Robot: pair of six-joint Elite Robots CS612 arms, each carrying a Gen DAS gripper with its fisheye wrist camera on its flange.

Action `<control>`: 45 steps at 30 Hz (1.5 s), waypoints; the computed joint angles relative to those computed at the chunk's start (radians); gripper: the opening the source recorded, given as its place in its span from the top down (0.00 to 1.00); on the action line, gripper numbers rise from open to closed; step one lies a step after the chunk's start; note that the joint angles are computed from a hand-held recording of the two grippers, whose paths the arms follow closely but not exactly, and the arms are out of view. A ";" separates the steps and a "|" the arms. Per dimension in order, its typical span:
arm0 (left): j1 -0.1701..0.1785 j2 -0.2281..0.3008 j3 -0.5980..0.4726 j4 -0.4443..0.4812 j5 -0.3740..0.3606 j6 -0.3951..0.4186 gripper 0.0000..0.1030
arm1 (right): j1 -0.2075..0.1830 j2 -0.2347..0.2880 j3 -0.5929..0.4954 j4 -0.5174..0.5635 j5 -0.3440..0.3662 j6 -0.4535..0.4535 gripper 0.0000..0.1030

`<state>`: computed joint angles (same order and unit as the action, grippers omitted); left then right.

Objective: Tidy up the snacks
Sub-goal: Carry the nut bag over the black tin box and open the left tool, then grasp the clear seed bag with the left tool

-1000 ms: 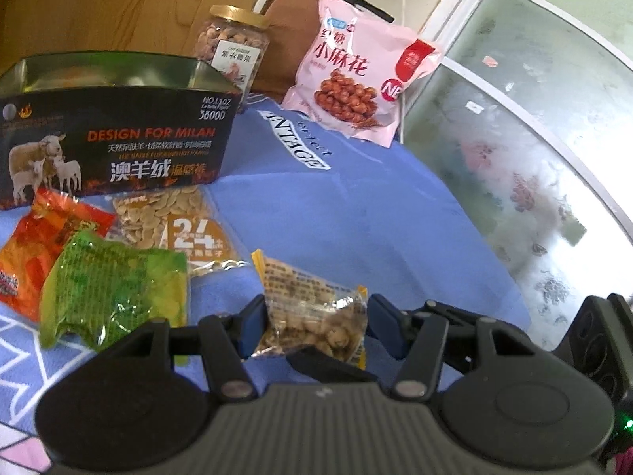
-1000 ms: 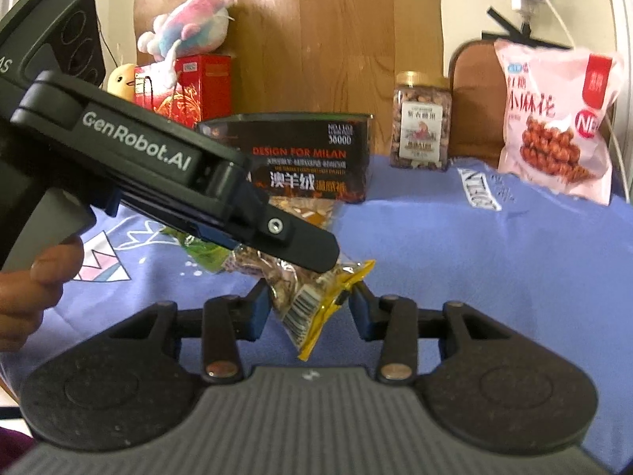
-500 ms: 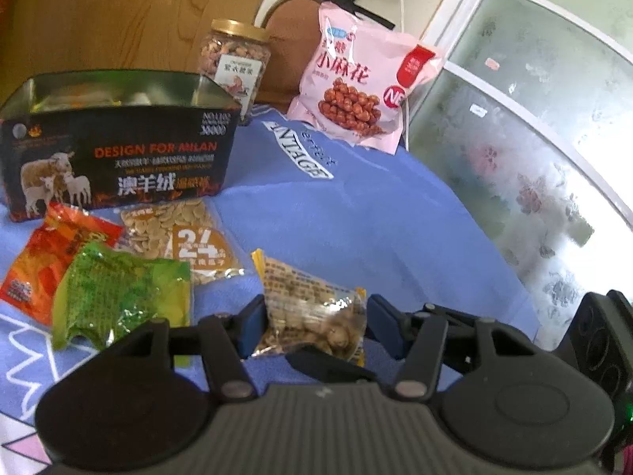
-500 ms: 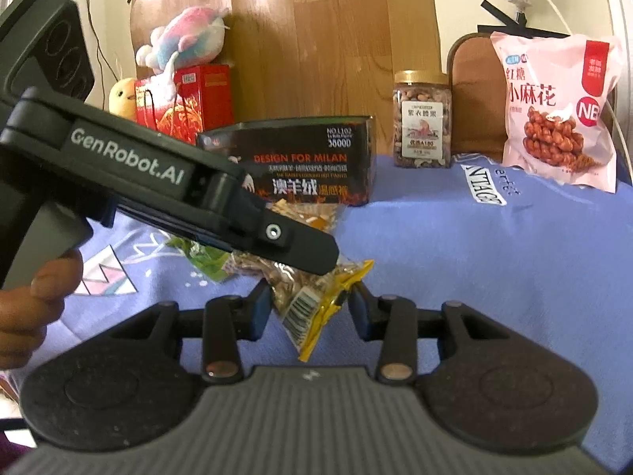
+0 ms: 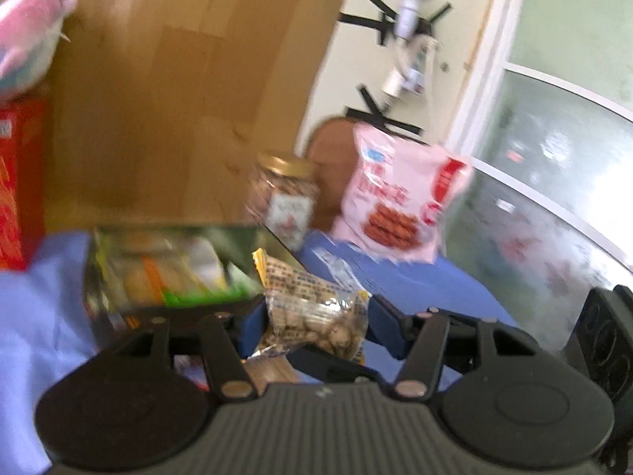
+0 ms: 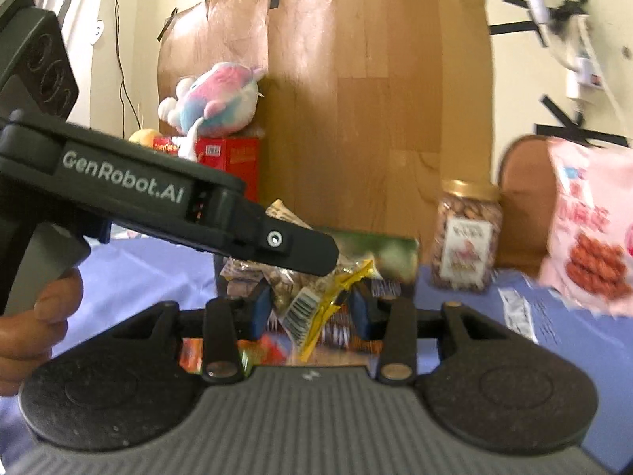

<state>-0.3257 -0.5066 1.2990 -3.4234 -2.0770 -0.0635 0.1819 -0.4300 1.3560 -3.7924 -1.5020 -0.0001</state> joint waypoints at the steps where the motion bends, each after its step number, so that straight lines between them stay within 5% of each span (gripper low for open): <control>1: 0.001 0.012 -0.030 0.010 0.013 -0.003 0.45 | -0.005 0.009 -0.029 0.022 0.011 0.000 0.57; 5: 0.004 0.067 -0.158 0.104 0.044 -0.035 0.45 | -0.021 0.052 -0.141 0.119 0.039 0.000 0.56; 12: 0.004 0.167 -0.370 0.316 0.025 -0.088 0.37 | -0.025 0.097 -0.210 0.144 -0.055 0.026 0.40; 16: 0.009 0.137 -0.301 0.233 0.023 -0.075 0.38 | -0.032 0.071 -0.133 0.058 -0.077 0.096 0.40; 21: 0.033 0.077 -0.171 0.155 -0.030 -0.083 0.38 | -0.059 0.016 0.011 0.022 0.049 0.279 0.45; 28: 0.053 0.029 -0.031 0.169 -0.051 -0.097 0.38 | -0.036 0.004 0.037 0.210 0.086 0.292 0.46; 32: 0.049 0.024 0.003 0.199 -0.047 -0.116 0.38 | -0.001 0.002 0.025 0.266 -0.002 0.198 0.48; 34: 0.048 0.023 0.017 0.201 -0.051 -0.116 0.38 | -0.018 -0.015 0.055 0.267 0.092 0.263 0.74; 36: 0.044 0.025 0.024 0.213 -0.044 -0.107 0.38 | -0.036 -0.020 0.078 0.241 0.155 0.348 0.79; 39: 0.036 0.025 0.039 0.187 -0.014 -0.105 0.38 | -0.052 -0.028 0.118 0.193 0.153 0.466 0.79; 45: 0.028 0.013 0.061 0.189 0.015 -0.072 0.40 | -0.078 -0.008 0.098 0.184 0.301 0.640 0.79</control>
<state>-0.2976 -0.4933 1.3601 -3.2340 -2.0619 -0.1353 0.1041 -0.4384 1.4540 -3.6085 -1.2005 0.6399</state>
